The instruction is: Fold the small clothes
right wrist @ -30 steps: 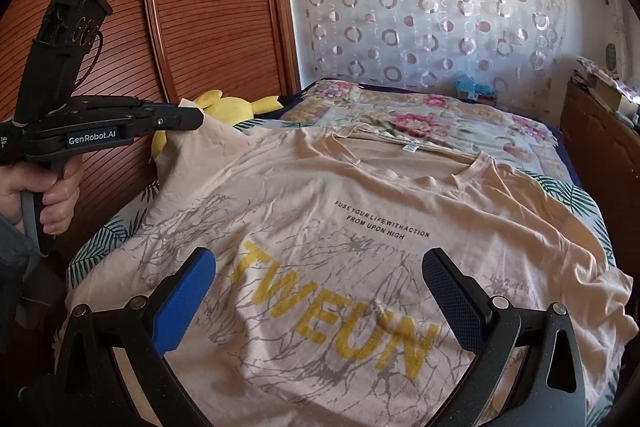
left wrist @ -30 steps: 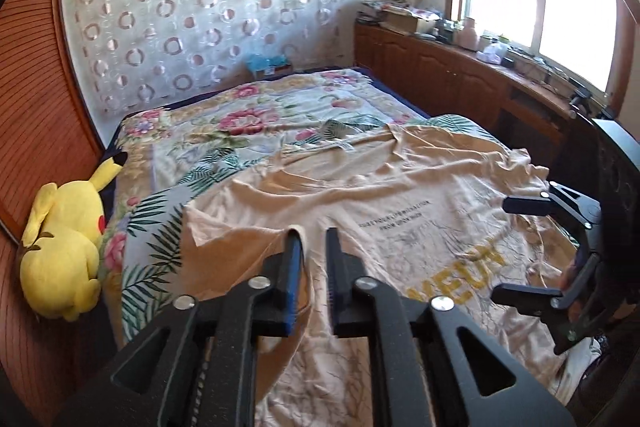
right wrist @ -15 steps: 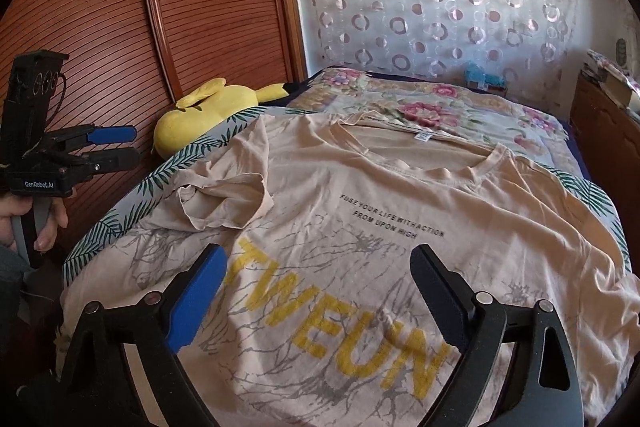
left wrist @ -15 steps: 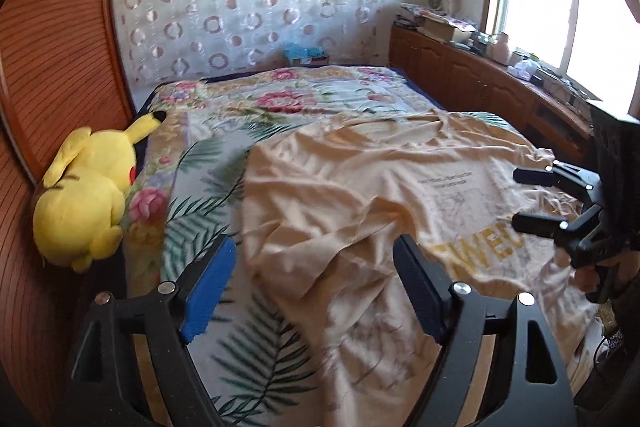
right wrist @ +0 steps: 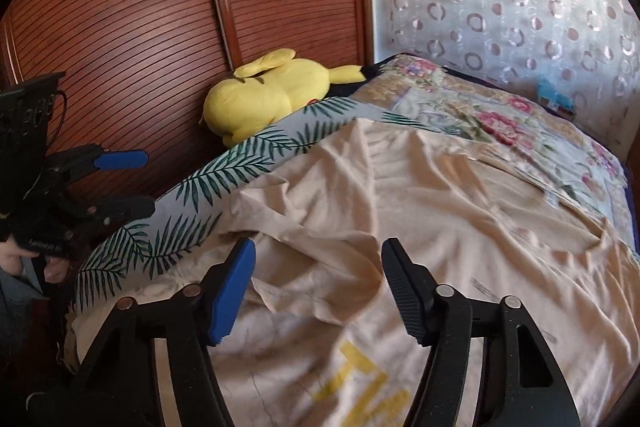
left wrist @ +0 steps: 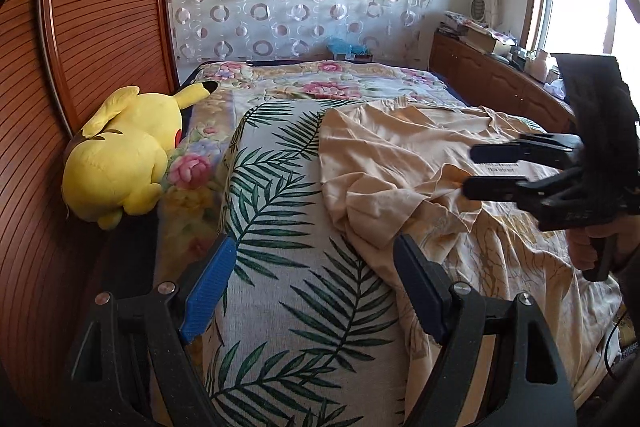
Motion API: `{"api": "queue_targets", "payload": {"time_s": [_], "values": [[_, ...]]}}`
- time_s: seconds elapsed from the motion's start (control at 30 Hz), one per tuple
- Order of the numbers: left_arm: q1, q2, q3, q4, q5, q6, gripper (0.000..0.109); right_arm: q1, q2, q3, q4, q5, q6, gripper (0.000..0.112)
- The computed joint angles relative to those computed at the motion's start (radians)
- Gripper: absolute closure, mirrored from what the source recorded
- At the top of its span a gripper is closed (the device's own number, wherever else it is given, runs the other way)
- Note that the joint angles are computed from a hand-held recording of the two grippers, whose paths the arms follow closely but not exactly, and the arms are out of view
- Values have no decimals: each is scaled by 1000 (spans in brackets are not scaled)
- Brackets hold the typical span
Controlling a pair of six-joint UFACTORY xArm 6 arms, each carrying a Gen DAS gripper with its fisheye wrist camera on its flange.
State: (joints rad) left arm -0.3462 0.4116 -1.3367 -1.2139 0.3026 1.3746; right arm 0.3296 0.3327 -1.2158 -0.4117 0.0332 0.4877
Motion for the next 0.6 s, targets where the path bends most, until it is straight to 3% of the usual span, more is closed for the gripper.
{"api": "queue_targets", "payload": {"time_s": [0.17, 0.27, 0.33, 0.47, 0.6], "values": [[12, -5, 15, -16, 12, 18, 27, 46, 132, -167, 346, 128, -357, 57], [20, -3, 20, -16, 17, 17, 27, 37, 196, -261, 269, 211, -296, 82], [24, -4, 23, -21, 21, 18, 27, 31, 220, -295, 232, 215, -257, 103], [26, -4, 29, -24, 25, 22, 27, 15, 206, -276, 189, 149, -205, 109], [24, -5, 32, -29, 33, 26, 27, -23, 166, -241, -29, 88, 0, 112]]}}
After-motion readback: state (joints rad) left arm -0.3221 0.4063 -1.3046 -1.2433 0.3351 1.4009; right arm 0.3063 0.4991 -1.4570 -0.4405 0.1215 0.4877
